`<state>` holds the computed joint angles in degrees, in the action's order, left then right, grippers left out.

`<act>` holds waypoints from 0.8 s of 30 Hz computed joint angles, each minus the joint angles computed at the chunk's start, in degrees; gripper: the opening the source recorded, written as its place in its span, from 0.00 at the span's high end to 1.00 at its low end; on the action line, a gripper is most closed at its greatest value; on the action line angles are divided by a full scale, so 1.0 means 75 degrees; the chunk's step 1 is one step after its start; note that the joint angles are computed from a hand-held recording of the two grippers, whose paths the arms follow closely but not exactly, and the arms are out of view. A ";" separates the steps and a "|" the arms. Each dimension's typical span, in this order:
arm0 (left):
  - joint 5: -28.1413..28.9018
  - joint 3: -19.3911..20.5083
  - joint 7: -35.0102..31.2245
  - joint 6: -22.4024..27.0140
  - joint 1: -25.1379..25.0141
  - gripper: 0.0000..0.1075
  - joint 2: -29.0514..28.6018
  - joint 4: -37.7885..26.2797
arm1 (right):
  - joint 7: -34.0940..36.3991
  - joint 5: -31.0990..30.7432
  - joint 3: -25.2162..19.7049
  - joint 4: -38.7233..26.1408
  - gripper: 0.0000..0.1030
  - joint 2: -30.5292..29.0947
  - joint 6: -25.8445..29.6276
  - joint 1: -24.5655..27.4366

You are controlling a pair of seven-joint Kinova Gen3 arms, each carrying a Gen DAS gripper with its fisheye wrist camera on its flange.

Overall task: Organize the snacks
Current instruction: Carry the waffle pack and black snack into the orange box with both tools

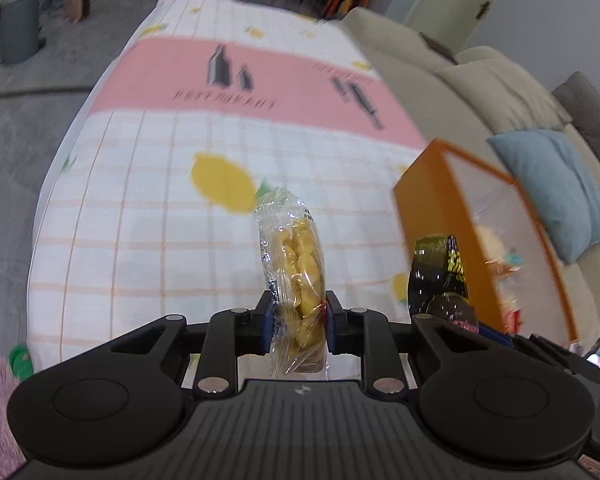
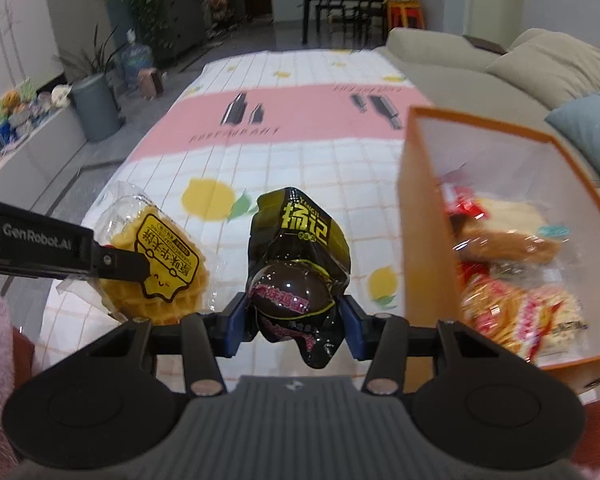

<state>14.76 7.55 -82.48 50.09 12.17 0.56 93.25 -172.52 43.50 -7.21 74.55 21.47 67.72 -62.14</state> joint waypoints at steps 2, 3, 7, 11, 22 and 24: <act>0.0040 0.0052 -0.0001 0.0035 0.0049 0.75 0.0043 -0.0306 | -0.0112 0.0073 0.0041 0.0059 0.54 -0.0163 0.0133 -0.0018; 0.0098 0.0071 -0.0034 0.0062 0.0068 0.75 0.0091 -0.0466 | -0.0193 0.0124 0.0044 0.0122 0.54 -0.0269 0.0175 -0.0005; 0.0171 0.0241 -0.0158 0.0024 0.0272 0.75 0.0304 -0.1107 | -0.0632 0.0553 -0.0045 0.0433 0.54 -0.0685 0.0459 0.0027; 0.0064 0.0471 -0.0269 0.0051 0.0634 0.75 0.0680 -0.1792 | -0.0848 0.0895 -0.0286 0.0742 0.54 -0.1143 0.0717 0.0264; -0.0722 0.0669 0.0053 0.0420 0.1915 0.75 0.2271 -0.3548 | -0.0118 0.0397 -0.0786 0.1562 0.54 -0.1983 0.0717 0.1776; -0.0962 0.0627 0.0127 0.0656 0.2155 0.75 0.2609 -0.3986 | 0.0321 0.0116 -0.0751 0.1583 0.54 -0.1937 0.0548 0.2120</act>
